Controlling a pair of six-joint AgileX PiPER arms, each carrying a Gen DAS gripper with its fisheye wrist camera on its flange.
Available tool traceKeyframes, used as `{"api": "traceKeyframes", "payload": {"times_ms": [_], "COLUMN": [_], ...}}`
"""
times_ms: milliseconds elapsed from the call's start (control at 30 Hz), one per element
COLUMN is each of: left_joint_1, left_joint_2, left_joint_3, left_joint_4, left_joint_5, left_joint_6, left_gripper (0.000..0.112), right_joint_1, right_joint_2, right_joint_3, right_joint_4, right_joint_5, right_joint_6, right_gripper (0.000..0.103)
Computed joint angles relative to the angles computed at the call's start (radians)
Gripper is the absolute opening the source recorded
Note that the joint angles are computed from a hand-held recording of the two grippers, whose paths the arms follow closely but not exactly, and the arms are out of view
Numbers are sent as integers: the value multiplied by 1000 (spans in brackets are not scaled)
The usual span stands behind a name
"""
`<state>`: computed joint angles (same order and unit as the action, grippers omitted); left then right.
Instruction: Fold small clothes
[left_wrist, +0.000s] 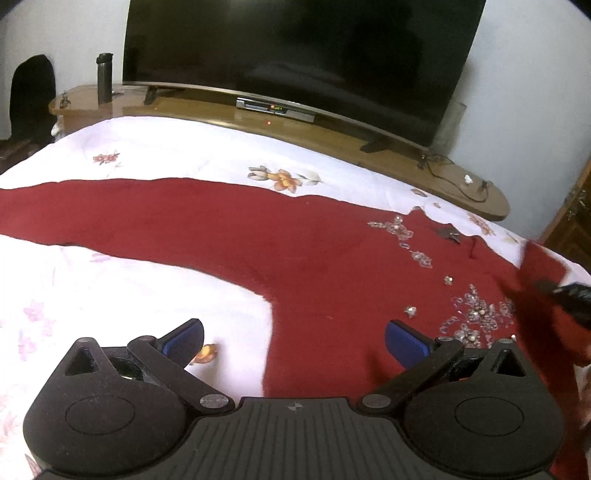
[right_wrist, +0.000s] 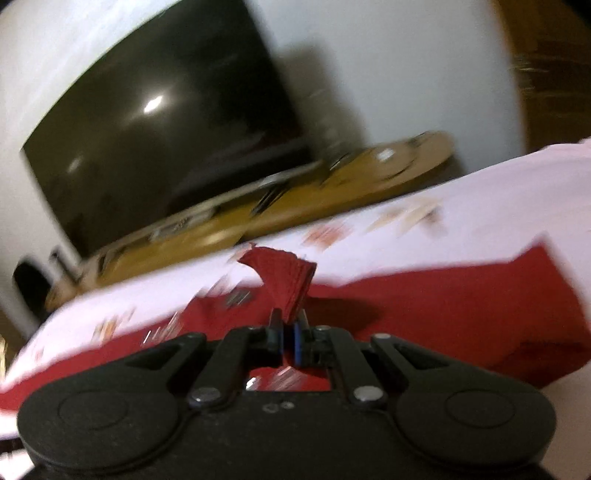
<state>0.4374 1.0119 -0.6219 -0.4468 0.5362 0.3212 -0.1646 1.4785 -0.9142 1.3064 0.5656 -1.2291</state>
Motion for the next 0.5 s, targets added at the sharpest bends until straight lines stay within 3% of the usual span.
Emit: {"api": "traceKeyframes", "payload": {"times_ms": [133,267,333,400,433,467,500], "left_joint_1": [138,233,228,128,64,4,-63], "left_joint_2": [35,97,142,175,200,226,266], "left_joint_3": [-2,-8,-12,-22,-32,-47,-69], "left_joint_4": [-255,-480,-583,-627,-651,-651,-662], "left_joint_5": [95,201,247,211,186,168,145], "left_joint_6": [242,413,483,492,498,475,457], "left_gripper": [103,103,103,100,76,62,62], "right_joint_1": [166,243,211,143,77,25,-33], "right_joint_2": [24,45,-34,-120,-157,-180,-201], "right_joint_3": [41,68,141,192,209,218,222], "right_joint_4": [-11,-48,61,87,62,43,18], "right_joint_5": [-77,-82,-70,-34,-4,26,55], "right_joint_6": [12,-32,-182,-229,-215,-198,-174], "right_gripper": [6,27,34,34,34,34,34]}}
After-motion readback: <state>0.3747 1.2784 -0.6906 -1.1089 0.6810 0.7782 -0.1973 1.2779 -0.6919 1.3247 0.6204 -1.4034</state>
